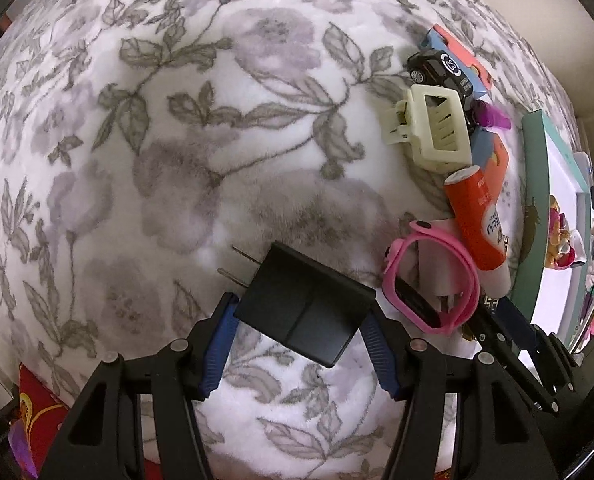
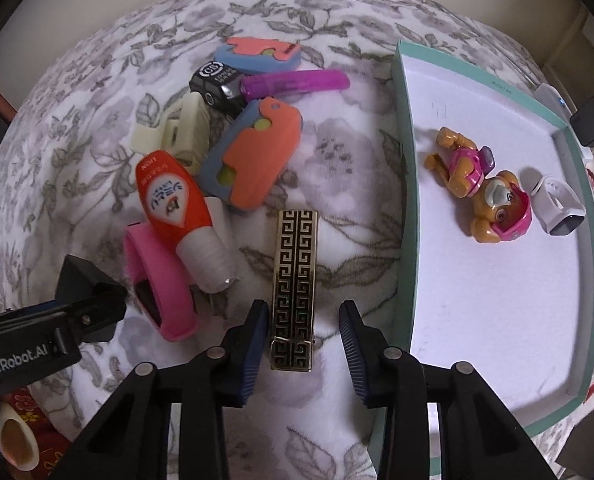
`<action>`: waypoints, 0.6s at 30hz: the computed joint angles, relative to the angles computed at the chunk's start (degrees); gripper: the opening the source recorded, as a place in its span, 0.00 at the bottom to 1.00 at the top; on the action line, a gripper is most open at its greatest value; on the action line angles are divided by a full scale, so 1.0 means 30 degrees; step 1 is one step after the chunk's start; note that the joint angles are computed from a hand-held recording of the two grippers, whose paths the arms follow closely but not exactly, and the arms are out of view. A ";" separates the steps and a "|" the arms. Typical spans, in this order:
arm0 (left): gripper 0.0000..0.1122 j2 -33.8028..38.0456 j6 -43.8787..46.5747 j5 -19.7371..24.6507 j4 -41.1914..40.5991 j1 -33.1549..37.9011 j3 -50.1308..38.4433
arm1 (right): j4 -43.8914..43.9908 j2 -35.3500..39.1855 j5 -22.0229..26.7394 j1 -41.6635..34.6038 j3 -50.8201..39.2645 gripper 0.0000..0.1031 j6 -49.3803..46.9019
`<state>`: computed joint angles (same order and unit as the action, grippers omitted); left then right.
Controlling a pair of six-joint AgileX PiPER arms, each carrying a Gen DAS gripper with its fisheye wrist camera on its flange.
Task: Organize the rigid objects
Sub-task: 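Grasp the gold patterned bar with the right gripper while the left gripper holds the charger, then carry the gold bar over the tray with the right gripper while the left gripper carries the charger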
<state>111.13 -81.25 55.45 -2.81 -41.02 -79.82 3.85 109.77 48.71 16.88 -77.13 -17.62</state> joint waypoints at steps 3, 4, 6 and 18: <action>0.56 0.0304 -0.0053 0.0642 0.0197 -0.0098 -0.0720 | -0.0541 0.0073 -0.0437 0.0512 0.0134 0.38 0.0578; 0.56 0.0365 -0.0036 0.0789 0.0276 -0.0113 -0.0823 | -0.0576 0.0042 -0.0597 0.0501 0.0291 0.38 0.0571; 0.56 0.0745 0.0233 0.1203 0.0319 0.0105 -0.1487 | -0.0665 0.0040 -0.0887 0.0659 0.0508 0.38 0.0738; 0.55 0.1800 0.0178 0.1909 0.0447 0.0074 -0.3190 | -0.0492 -0.0152 -0.0676 0.0543 0.0462 0.23 0.0390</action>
